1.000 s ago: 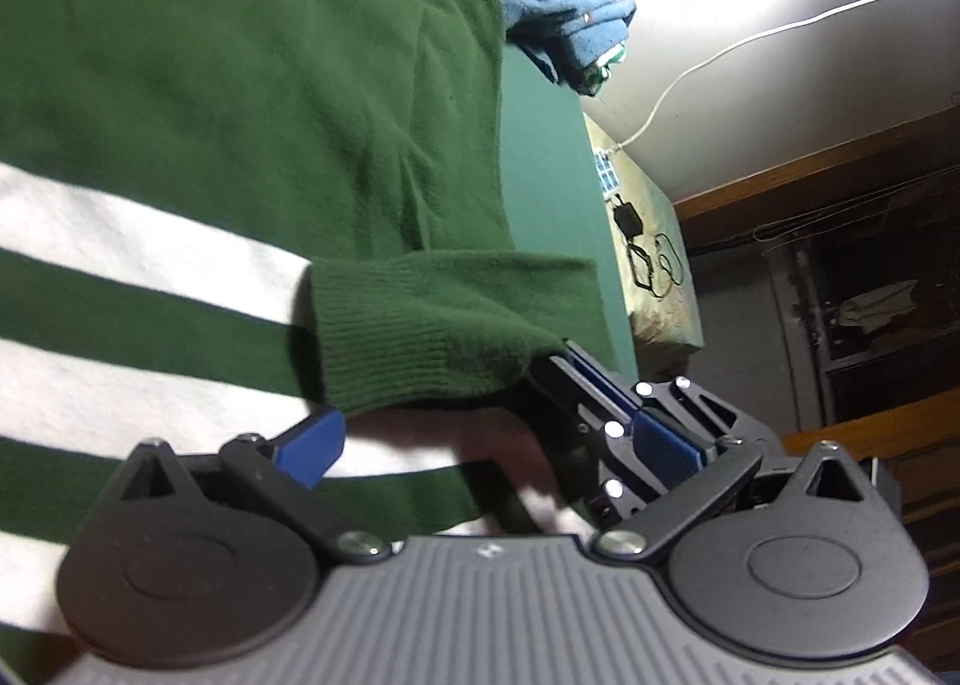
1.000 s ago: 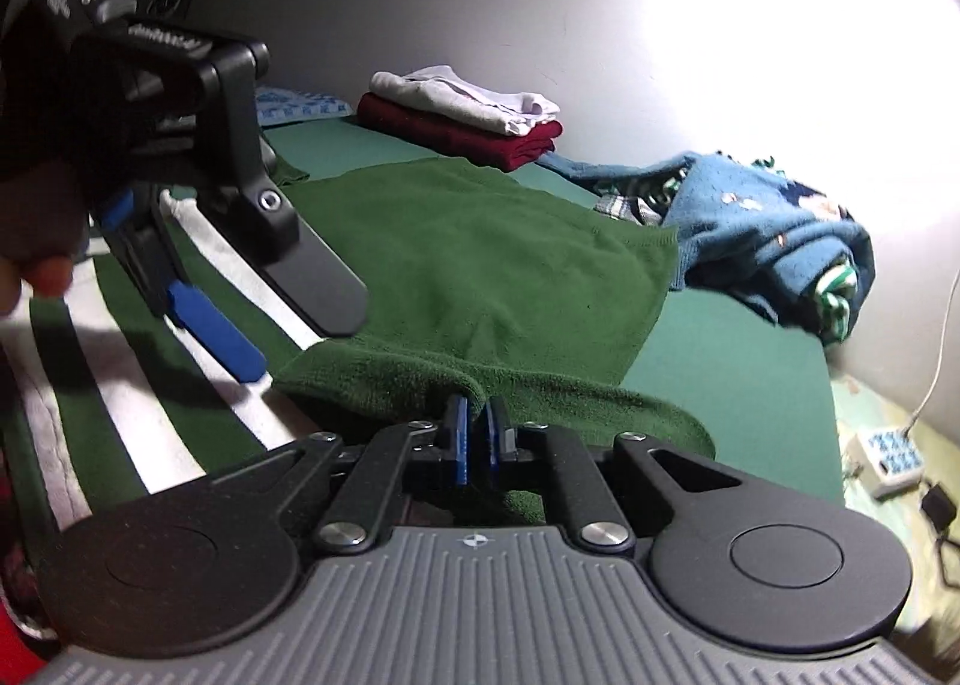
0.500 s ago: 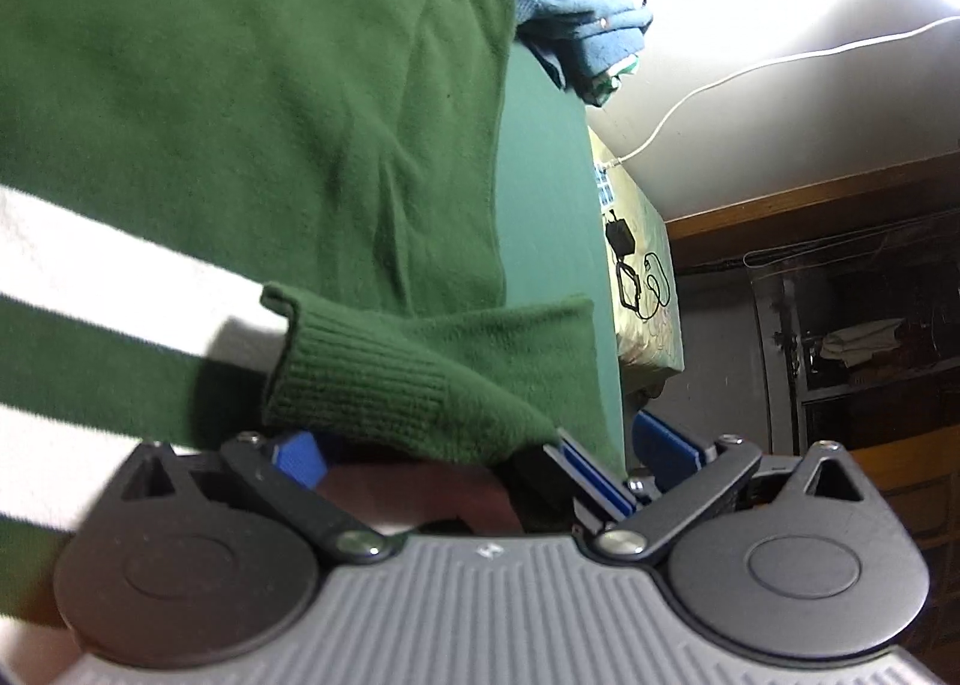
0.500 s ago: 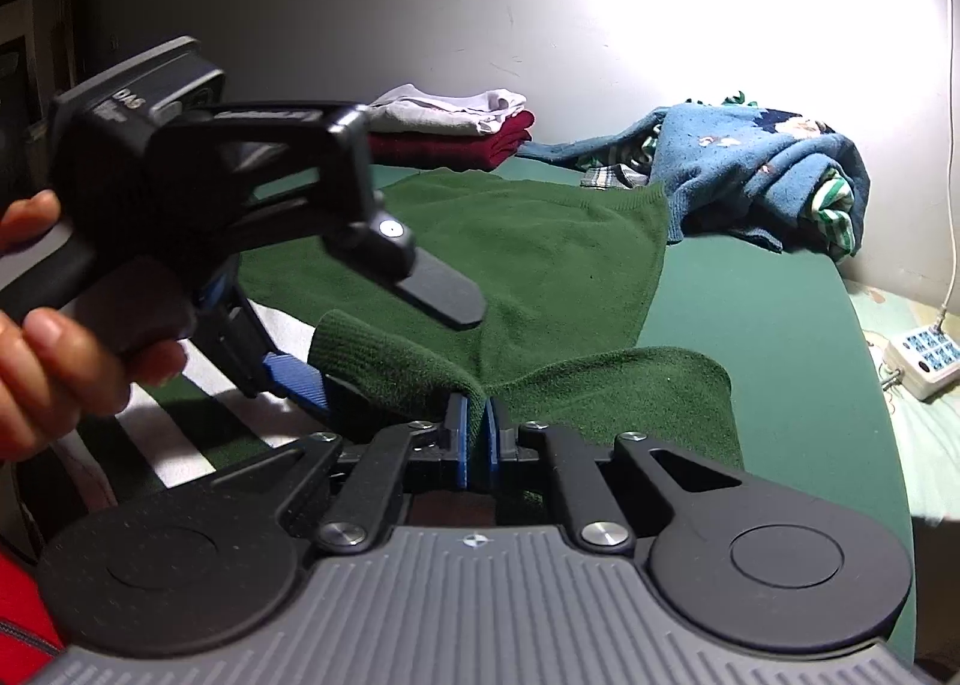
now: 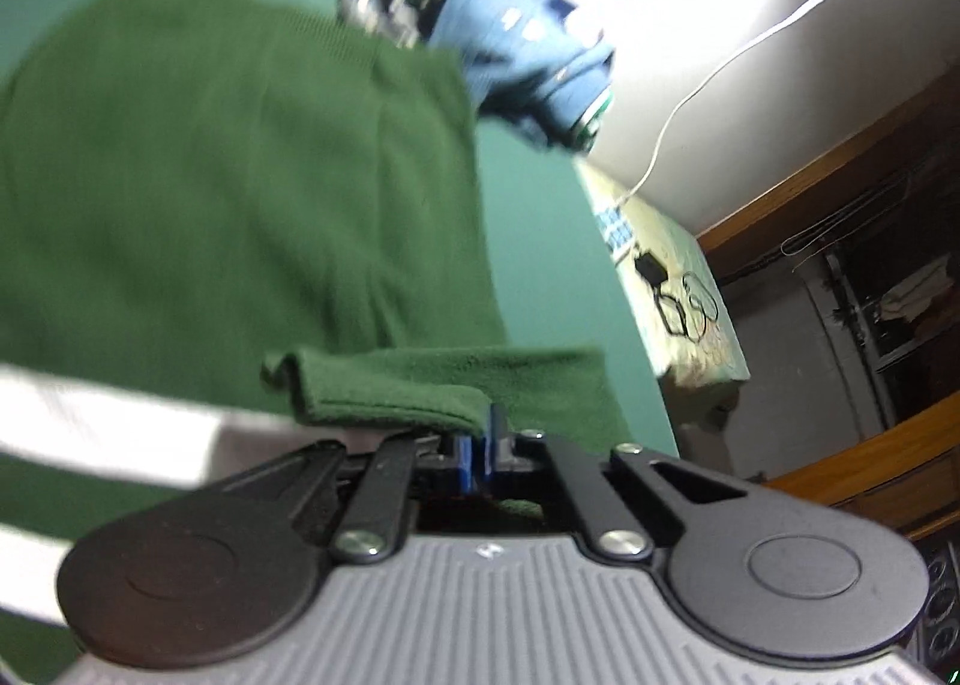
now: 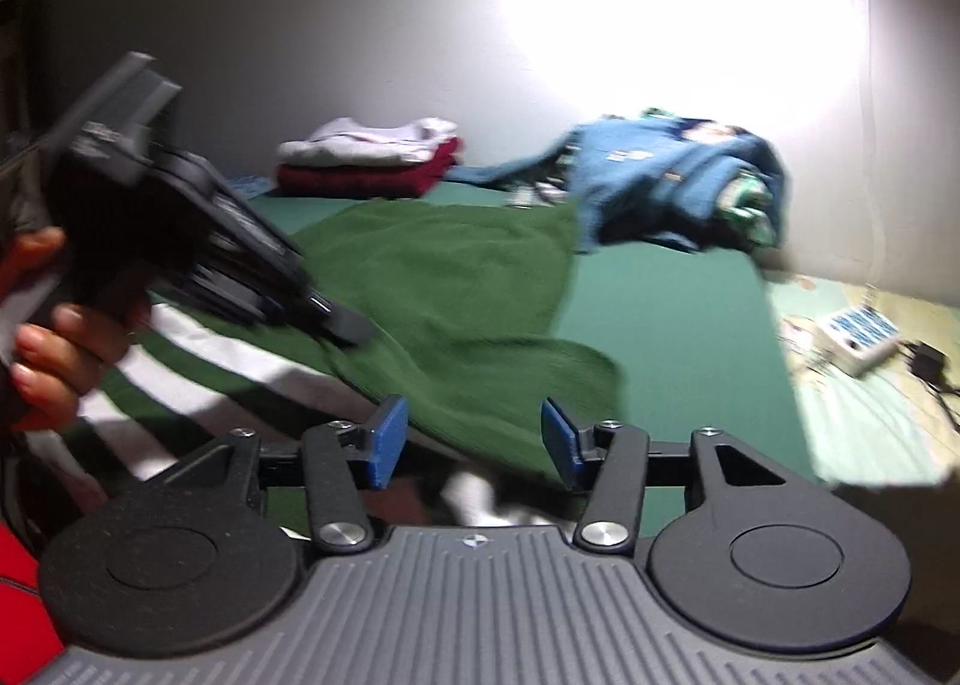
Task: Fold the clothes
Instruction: 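Lift the sleeve with the left gripper and lay it across the sweater body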
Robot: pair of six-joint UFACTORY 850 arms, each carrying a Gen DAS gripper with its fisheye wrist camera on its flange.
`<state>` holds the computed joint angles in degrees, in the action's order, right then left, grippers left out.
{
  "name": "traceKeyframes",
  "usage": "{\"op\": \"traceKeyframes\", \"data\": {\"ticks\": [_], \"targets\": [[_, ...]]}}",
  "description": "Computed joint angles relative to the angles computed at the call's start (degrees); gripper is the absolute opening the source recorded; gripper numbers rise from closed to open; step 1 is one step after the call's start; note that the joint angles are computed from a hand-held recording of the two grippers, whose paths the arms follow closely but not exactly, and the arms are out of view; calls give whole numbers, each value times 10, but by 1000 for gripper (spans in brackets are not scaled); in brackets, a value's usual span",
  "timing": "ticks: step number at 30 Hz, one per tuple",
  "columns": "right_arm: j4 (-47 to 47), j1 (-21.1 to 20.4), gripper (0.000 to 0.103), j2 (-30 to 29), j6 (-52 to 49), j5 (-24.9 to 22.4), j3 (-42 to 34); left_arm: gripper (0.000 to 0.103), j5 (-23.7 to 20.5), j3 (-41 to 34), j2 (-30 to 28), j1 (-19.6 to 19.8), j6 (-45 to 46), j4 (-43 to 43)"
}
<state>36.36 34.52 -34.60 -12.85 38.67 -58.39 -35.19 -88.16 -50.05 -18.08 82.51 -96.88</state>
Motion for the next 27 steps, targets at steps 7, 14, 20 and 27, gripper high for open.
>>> {"op": "traceKeyframes", "data": {"ticks": [7, 14, 20, 27], "targets": [[15, -25, 52, 34, 128, -42, 44, 0, 9, 15, 56, 2, 218, -135], [21, 9, 51, 26, 107, -66, 17, 0, -44, 29, 109, 31, 336, -203], [126, 40, 52, 2, 13, -82, -23, 0, -51, 48, 133, 80, 345, -196], [320, 73, 51, -45, -195, -94, -92, 0, -21, 81, 128, 142, 267, -100]]}}
